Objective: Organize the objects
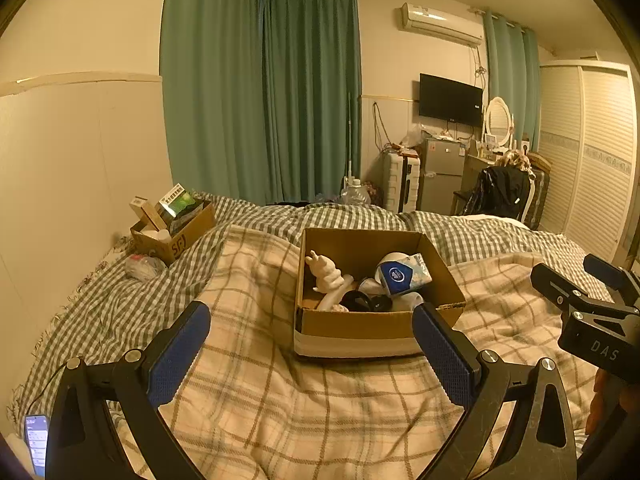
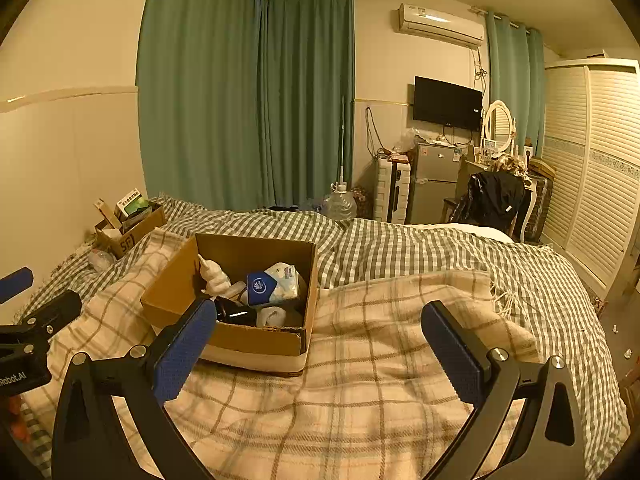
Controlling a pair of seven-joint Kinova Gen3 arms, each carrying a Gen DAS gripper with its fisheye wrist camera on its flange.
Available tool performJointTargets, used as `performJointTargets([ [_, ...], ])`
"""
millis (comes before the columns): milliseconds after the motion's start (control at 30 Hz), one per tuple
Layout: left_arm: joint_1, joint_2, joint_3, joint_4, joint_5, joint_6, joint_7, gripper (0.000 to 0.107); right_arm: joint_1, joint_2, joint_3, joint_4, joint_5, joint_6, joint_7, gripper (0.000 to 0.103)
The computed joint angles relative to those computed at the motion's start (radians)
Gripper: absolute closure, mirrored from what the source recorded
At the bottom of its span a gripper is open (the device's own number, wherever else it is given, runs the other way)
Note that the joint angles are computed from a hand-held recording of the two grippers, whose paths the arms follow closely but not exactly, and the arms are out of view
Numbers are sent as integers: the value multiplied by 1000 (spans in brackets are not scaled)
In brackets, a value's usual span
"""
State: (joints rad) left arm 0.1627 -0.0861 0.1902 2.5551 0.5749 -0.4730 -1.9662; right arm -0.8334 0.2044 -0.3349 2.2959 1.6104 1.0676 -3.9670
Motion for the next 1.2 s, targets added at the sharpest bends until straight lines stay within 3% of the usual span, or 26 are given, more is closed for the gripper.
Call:
performJointTargets([
  [433, 13, 6, 5, 10, 17, -27, -3, 4, 0, 0, 0, -3, -5, -8, 14, 0],
  [667, 9, 4, -13, 2, -27, 2, 27, 4, -1, 5, 1, -6, -6, -9, 23, 0],
  [900, 10, 7, 0, 3, 17, -13, -5, 4, -2, 10, 3, -11, -10, -9, 32, 0],
  [1000, 11, 14, 23, 2, 82, -38, -54, 4, -2, 12, 4, -11, -11, -10, 34, 0],
  [1200, 25, 13, 2, 2, 66, -32, -50, 4, -3, 12, 4, -9, -9, -10, 32, 0],
])
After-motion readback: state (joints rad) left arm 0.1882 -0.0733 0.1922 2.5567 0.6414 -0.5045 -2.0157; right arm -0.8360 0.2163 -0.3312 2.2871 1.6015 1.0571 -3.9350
